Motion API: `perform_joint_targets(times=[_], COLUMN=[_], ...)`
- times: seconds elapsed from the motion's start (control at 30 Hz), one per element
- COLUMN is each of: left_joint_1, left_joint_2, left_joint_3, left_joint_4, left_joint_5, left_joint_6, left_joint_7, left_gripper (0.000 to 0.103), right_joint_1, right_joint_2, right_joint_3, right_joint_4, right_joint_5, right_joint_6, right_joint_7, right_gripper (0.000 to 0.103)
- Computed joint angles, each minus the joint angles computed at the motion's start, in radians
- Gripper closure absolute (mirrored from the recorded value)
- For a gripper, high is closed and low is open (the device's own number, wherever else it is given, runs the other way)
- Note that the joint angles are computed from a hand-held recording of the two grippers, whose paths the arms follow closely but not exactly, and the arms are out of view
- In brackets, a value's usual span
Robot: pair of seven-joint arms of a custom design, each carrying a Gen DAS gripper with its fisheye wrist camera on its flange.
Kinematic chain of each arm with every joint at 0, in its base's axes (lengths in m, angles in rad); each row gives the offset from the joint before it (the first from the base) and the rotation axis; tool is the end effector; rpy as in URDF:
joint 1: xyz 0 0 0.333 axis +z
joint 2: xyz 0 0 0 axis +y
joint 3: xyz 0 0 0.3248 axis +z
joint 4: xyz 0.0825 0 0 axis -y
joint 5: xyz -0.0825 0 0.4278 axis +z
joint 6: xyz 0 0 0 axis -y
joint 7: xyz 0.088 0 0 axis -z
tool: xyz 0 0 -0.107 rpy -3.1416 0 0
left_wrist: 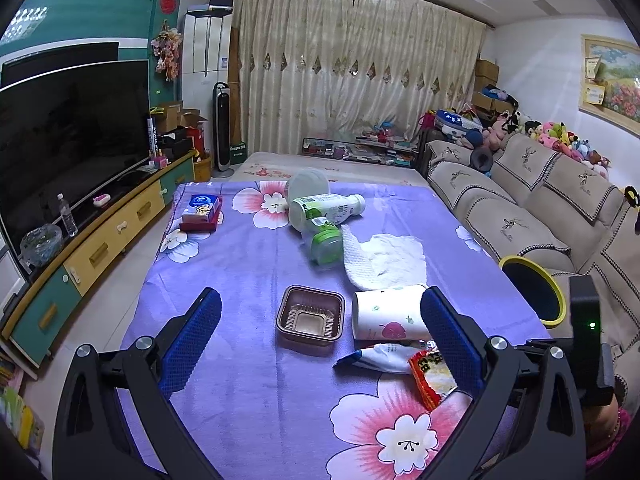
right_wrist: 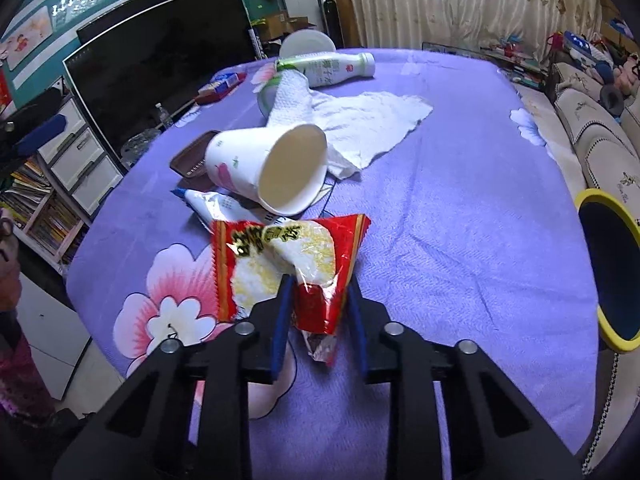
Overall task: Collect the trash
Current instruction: 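Reach the right gripper to the red snack wrapper and grasp it, then carry the wrapper over the yellow-rimmed bin and open the right gripper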
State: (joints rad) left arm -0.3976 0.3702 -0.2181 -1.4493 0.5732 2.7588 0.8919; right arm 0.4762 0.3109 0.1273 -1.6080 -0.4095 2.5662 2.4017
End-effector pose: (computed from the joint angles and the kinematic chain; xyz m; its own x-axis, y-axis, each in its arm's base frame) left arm 0.6286 -0.4344 0.5891 -0.3455 -0.9345 0.0854 -0.5334 0.1207 -0.8372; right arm 0.6140 0.4167 0.5170 0.0865 -0.9799 -0.1795 -0.7814 0.0450 -0.6224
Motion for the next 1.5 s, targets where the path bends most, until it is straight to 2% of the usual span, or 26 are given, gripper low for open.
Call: perform_joint_targets(times=[0.03, 0.07, 0.17, 0.4, 0.57, 0.73, 0.9, 1.1, 1.5], left_joint_1=[0.000, -0.001, -0.003, -0.002, -0.007, -0.018, -0.038, -0.071, -0.150], left_joint_2=[0.000, 0.001, 0.002, 0.003, 0.017, 0.049, 0.098, 0.178, 0.358], left_joint_3=[0.000, 0.001, 0.002, -0.003, -0.011, -0.017, -0.020, -0.023, -0.005], left_joint_4=[0.000, 0.001, 0.003, 0.006, 0.025, 0.063, 0.128, 0.240, 0.517], left_joint_5=[0.000, 0.002, 0.005, 0.000, -0.011, -0.029, -0.047, -0.075, -0.142], left_joint_6=[0.001, 0.001, 0.001, -0.003, -0.013, -0.034, -0.066, -0.122, -0.251], left_joint_7=[0.001, 0.001, -0.001, 0.011, 0.036, 0.068, 0.102, 0.161, 0.284], left_gripper=[0.005, 0.005, 0.005, 0.005, 0.005, 0.005, 0.005, 0.005, 0.005], right_joint_1=[0.001, 0.001, 0.007, -0.004, -0.016, -0.051, -0.109, -0.184, -0.262], right_joint_2=[-0.012, -0.019, -0.054, -0.128, -0.198, -0.287, -0.360, -0.388, -0.312], right_joint_3=[-0.001, -0.001, -0.011, -0.015, -0.026, -0.037, -0.031, -0.048, -0.090], right_joint_4=[-0.011, -0.018, -0.047, -0.114, -0.183, -0.260, -0.325, -0.383, -0.388], right_joint_5=[-0.004, -0.006, -0.042, -0.100, -0.182, -0.318, -0.399, -0.388, -0.307], right_joint_6=[0.007, 0.012, 0.027, 0.056, 0.069, 0.012, -0.072, -0.138, -0.151], right_joint_7=[0.002, 0.005, 0.036, 0.098, 0.206, 0.376, 0.484, 0.513, 0.462], right_gripper=[0.088, 0.092, 0.096, 0.098, 0.098, 0.098, 0.098, 0.098, 0.097])
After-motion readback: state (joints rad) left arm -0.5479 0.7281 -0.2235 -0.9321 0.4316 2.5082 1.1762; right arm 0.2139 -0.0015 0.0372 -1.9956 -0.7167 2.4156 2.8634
